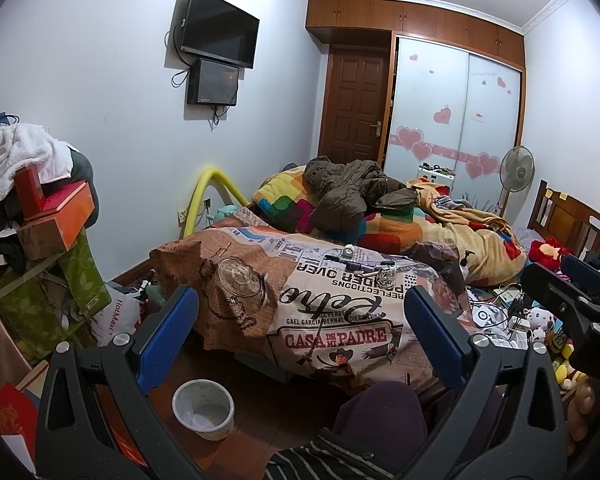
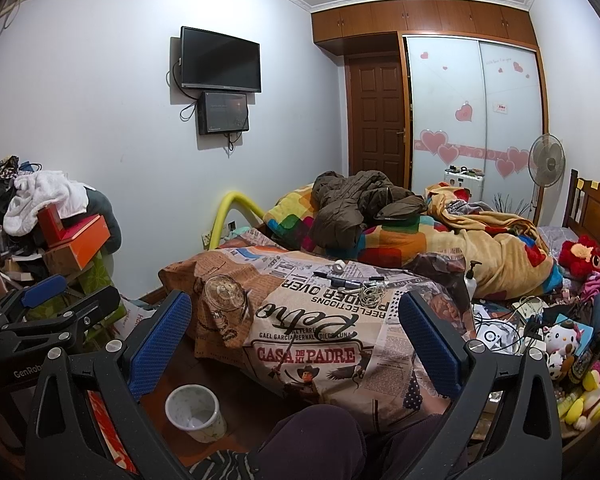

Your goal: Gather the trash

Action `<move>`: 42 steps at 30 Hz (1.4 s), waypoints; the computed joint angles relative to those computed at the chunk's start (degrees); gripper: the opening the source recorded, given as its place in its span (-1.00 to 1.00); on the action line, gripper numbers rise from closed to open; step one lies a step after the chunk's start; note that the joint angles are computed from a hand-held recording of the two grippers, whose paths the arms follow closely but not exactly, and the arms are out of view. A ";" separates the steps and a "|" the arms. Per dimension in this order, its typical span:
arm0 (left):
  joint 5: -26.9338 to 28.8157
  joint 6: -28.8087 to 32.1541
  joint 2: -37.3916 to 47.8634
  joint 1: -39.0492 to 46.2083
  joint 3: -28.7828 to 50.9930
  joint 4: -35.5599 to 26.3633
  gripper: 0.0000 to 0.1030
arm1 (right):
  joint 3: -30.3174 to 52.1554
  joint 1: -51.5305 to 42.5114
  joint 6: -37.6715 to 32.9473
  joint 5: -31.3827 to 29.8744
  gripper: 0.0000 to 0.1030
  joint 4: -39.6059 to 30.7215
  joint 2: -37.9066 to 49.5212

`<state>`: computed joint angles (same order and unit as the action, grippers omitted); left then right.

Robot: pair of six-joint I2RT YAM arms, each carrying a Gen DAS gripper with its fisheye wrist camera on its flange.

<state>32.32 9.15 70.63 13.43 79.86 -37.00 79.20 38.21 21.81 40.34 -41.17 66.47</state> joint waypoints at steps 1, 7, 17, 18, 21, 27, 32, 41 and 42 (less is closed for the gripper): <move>-0.06 0.01 -0.02 -0.02 0.01 -0.03 1.00 | 0.20 0.07 0.14 0.03 1.00 -0.35 -0.04; 0.13 0.38 0.27 0.23 0.50 -0.71 1.00 | -0.35 0.05 0.04 0.09 1.00 0.32 -0.14; -3.84 0.10 4.87 -3.00 4.08 -1.01 1.00 | -0.30 -4.62 0.17 -4.19 1.00 1.36 1.50; -4.39 -0.13 5.08 -3.57 3.81 -0.60 1.00 | -0.88 -5.72 -0.26 -4.90 1.00 2.05 1.46; -6.99 -0.89 8.31 -6.28 5.66 0.02 1.00 | -1.82 -9.59 -1.37 -7.11 1.00 3.90 2.23; -13.68 -3.52 15.34 -12.77 9.77 3.45 1.00 | -1.94 -19.18 -3.69 -13.10 1.00 6.93 4.91; -16.76 -4.98 23.15 -17.24 16.24 4.43 1.00 | -0.71 -26.53 -4.91 -17.06 1.00 9.00 8.85; -21.99 -8.79 42.21 -24.47 32.44 5.81 1.00 | 1.51 -37.99 -6.68 -24.15 1.00 13.96 19.25; -22.59 -8.99 44.80 -25.14 34.96 5.24 1.00 | 2.11 -39.01 -6.66 -25.06 1.00 14.13 20.72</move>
<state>9.72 0.17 115.43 -11.71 114.82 -31.76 81.31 -0.80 15.15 15.28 -27.04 87.19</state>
